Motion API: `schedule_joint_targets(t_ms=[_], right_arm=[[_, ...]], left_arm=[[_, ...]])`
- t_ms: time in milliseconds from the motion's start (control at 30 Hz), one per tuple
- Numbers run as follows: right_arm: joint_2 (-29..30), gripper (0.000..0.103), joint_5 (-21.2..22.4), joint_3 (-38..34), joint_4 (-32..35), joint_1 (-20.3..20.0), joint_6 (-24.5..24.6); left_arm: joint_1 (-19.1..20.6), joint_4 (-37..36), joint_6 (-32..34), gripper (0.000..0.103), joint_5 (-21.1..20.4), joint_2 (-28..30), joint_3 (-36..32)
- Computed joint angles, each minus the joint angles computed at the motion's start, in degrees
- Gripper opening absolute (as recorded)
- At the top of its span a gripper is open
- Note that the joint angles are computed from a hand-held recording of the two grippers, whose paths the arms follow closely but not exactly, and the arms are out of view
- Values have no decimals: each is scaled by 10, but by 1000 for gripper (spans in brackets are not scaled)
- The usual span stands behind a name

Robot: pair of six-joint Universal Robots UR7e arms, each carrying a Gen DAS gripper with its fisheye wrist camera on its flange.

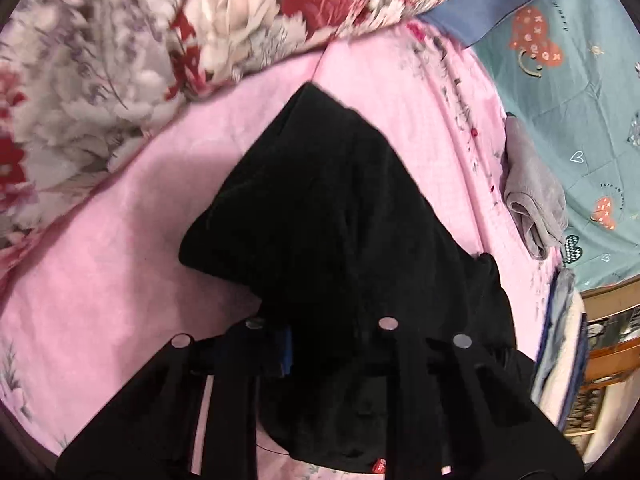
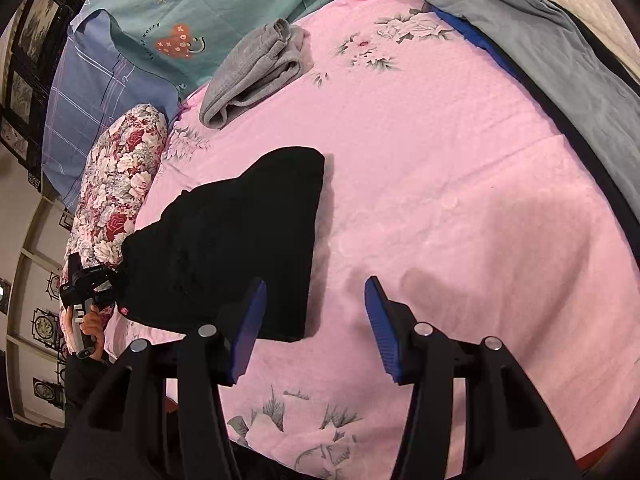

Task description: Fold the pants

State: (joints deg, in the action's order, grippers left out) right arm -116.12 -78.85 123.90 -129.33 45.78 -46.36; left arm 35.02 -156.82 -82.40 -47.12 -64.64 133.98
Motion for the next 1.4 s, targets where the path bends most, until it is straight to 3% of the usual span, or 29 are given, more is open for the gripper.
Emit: schedule_joint_targets(t_ms=[133,300,433,567,667,733,767,833,1000,1067,1133,1233,1333,1400], right_arm=[[18,52,-50,2,-18,42,27],[68,53,-153,-3,-28,164,50],[136,53,-204,-7,-27,276,76],[254,52,-239,-27,-42,386,104],[355,57,-274,-63,-25,431,136],[398,56,-296,-61,-72,444,147],[409,53,-302,-55,-99,447,142],[434,30,-307,-58,-109,446,152],[429,29,-287,-62,-92,437,166],[386,29,-230,-72,-47,419,176],[335,33,-193,-68,-44,398,159],[243,50,-168,-53,-61,341,128],[156,51,-140,-51,-36,245,110],[101,51,-100,-55,-5,162,98]], left_arm=[[-77,-57,-2,18,63,-10,38],[-139,-160,66,18,95,-11,58],[-134,-222,126,18,82,8,47],[-109,-229,156,18,64,28,23],[-110,-257,173,18,63,39,24],[-111,-262,183,18,61,40,23],[-111,-260,188,18,60,41,21],[-109,-245,199,18,55,43,11],[-114,-210,232,18,44,61,-26],[-122,-176,240,18,46,73,-49],[-129,-141,253,18,43,92,-80],[-135,-136,295,18,24,136,-131],[-140,-143,342,18,4,189,-187],[-146,-131,380,18,-18,230,-233]])
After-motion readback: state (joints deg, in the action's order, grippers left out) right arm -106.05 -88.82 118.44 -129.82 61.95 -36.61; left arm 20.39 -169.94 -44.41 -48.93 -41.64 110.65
